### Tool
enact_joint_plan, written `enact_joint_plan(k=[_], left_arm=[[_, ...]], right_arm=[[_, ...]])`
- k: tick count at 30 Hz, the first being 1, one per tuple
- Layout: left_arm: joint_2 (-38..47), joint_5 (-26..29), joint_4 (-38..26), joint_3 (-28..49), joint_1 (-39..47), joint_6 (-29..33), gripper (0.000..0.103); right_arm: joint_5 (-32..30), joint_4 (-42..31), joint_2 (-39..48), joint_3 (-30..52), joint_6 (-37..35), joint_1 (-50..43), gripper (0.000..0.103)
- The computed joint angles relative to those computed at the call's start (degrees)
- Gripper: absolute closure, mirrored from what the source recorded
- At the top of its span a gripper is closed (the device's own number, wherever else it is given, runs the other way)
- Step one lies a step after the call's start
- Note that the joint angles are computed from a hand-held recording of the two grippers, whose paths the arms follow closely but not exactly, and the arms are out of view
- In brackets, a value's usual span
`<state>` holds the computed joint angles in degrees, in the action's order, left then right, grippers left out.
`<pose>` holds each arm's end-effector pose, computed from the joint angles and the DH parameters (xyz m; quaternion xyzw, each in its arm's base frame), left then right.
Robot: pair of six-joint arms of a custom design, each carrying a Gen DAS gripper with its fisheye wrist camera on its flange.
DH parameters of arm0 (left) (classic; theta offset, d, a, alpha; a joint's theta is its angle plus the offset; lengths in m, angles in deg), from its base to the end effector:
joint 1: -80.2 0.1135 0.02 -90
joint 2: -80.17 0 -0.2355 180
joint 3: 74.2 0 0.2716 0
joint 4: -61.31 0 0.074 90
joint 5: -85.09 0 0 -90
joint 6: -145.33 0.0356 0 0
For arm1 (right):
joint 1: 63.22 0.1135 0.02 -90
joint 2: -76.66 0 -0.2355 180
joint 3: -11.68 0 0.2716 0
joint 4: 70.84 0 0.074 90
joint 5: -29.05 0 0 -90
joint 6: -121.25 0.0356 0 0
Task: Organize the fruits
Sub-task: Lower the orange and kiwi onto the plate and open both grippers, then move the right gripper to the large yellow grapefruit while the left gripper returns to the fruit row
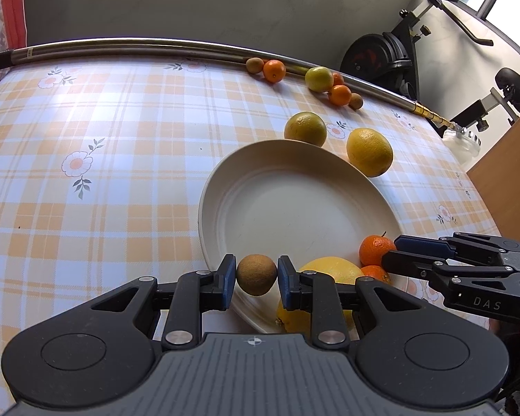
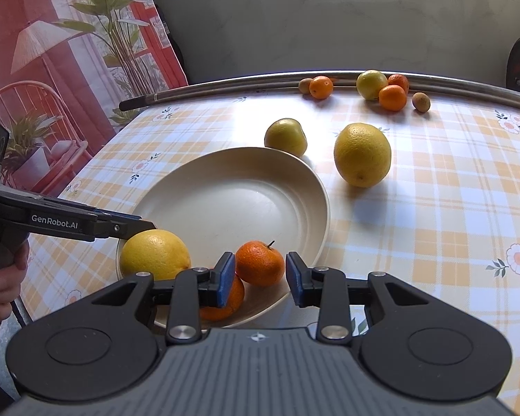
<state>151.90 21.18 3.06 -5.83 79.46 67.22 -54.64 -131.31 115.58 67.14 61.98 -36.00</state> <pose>0.2675 -0.0191 0.2280 0.1589 0.9326 -0.1946 0.2590 0.1582 0.0770 0.2629 0.0497 0.9178 0.1450 0.3663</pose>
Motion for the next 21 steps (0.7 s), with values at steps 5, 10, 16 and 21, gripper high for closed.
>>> enact_joint_plan(k=[5,10,16,21], left_arm=[[-0.51,-0.35,-0.15,-0.19,-0.14,0.32,0.075],[-0.63,-0.42,-0.54,-0.06,-0.01,0.22,0.075],[0.72,0.25,-2.24,1.7,0.6,0.23,0.074],[-0.43,0.96,-2.28,2.81,1.5,-0.11,0.074]], right_arm=[[0.81,-0.74,-0.11,0.67,0.74,0.16,0.067],[1.01,-1.61,-0.91,1.47,1.67,-0.86,0.067],[1.02,-2.46,-2.23,2.3,1.33,-2.98,0.067],[0.18,-3.14,-3.38,2.88,0.8,-5.9,0.066]])
